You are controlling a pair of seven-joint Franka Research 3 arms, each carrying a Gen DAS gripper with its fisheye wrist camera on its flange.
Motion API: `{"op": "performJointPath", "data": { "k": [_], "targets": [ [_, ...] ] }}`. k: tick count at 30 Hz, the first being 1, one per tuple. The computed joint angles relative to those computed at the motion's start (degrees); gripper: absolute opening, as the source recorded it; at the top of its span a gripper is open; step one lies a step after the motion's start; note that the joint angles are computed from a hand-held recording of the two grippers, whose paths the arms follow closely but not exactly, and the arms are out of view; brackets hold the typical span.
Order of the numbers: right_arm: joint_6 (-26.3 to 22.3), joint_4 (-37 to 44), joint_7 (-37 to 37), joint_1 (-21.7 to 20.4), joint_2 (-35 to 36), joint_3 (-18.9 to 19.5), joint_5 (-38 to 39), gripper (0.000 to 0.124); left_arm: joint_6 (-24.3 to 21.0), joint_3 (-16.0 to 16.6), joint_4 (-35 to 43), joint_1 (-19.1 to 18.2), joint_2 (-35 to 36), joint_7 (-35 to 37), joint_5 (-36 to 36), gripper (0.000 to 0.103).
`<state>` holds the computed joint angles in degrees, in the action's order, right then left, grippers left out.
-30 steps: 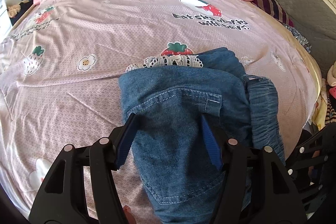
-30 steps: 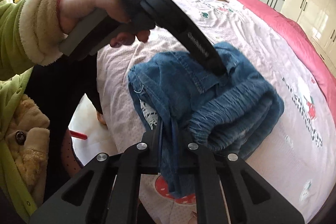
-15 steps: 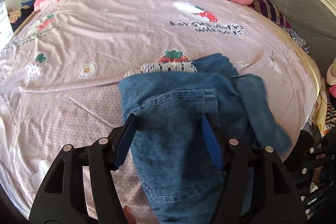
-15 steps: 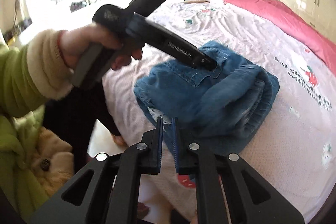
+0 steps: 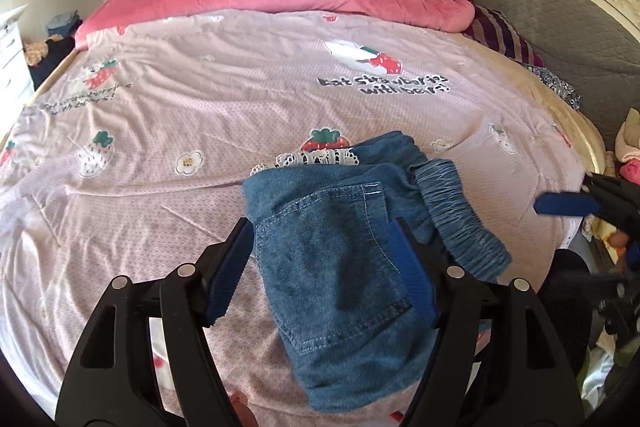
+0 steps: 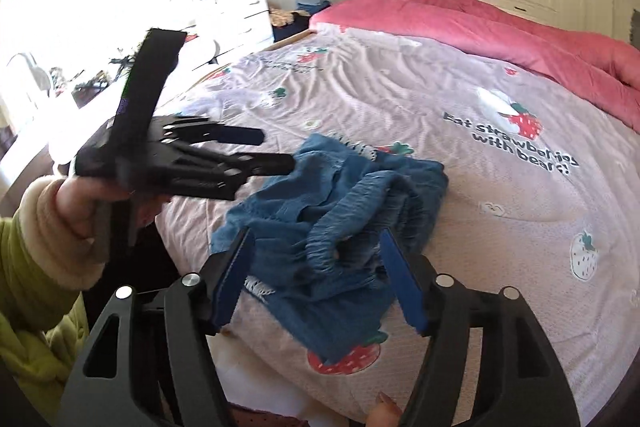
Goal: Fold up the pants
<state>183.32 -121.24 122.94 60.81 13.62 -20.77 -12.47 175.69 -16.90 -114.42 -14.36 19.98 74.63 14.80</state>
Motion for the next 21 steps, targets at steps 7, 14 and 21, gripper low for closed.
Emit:
{"op": "performJointPath", "data": {
  "k": [7,14,21],
  "targets": [
    [-2.1,1.7,6.3,0.7,2.1,-2.7,0.1,0.09,0.0,1.9,-1.3,-1.5,-0.7,-1.5,2.0,0.072],
    [-2.2,5.5,-0.2,-15.9,5.5,14.4,9.7,0.092,-1.0,2.5,-1.4,-1.5,0.9,-2.7,2.7,0.077],
    [-4.3,9.8,-8.1,-25.7,9.9,24.9,18.9,0.094,-1.6,-0.4,-0.4,1.3,3.3,-0.7,0.1,0.088]
  ]
}}
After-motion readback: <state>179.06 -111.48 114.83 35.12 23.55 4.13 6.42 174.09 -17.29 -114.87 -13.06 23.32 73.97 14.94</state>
